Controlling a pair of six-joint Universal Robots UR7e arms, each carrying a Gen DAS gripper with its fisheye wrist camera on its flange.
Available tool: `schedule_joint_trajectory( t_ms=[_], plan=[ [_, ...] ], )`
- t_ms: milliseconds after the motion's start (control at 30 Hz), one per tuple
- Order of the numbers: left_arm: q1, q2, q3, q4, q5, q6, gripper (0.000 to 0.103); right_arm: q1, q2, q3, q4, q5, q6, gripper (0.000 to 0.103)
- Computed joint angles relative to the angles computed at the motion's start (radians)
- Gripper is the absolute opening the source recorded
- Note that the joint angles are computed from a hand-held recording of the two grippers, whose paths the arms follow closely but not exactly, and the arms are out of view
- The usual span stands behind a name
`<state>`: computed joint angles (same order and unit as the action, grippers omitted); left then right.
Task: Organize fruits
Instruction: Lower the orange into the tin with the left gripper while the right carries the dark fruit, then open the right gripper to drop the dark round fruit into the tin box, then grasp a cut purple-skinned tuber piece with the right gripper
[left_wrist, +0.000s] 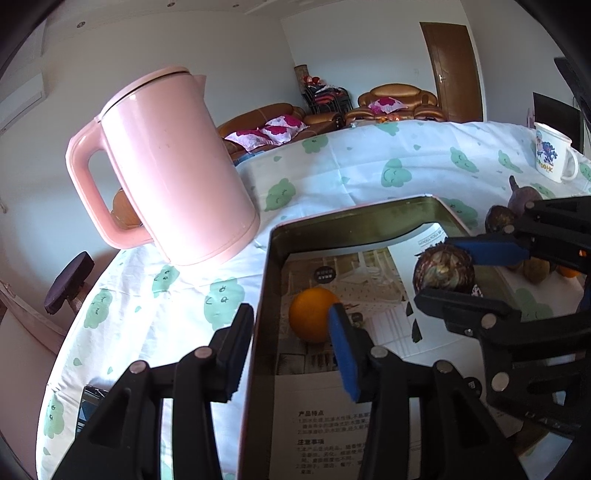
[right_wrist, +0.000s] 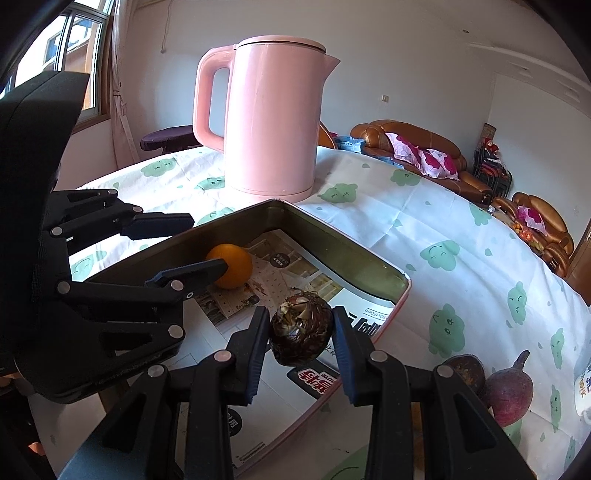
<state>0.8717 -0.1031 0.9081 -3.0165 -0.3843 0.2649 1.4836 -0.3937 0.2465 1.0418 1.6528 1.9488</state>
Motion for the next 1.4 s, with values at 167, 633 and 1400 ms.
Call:
schedule_joint_trajectory(
  t_ms=[167,633,1400],
  plan=[
    [-0.003,0.007,-0.001,-0.065,0.013,0.041,0.059,0.004,-0.060,0.125,-0.094,0.012,-0.025,0.046],
    [-0.055,-0.017,0.085,-0.433,-0.061,0.177,0.092,-0.031,-0.295,0.445,-0.316,-0.077,0.039,0.048],
    [-0.112,0.078,-0.001,-0.184,-0.247,0.046,0.098,-0.182,-0.453,0.520,-0.278,0.009,0.239,0.055]
  ],
)
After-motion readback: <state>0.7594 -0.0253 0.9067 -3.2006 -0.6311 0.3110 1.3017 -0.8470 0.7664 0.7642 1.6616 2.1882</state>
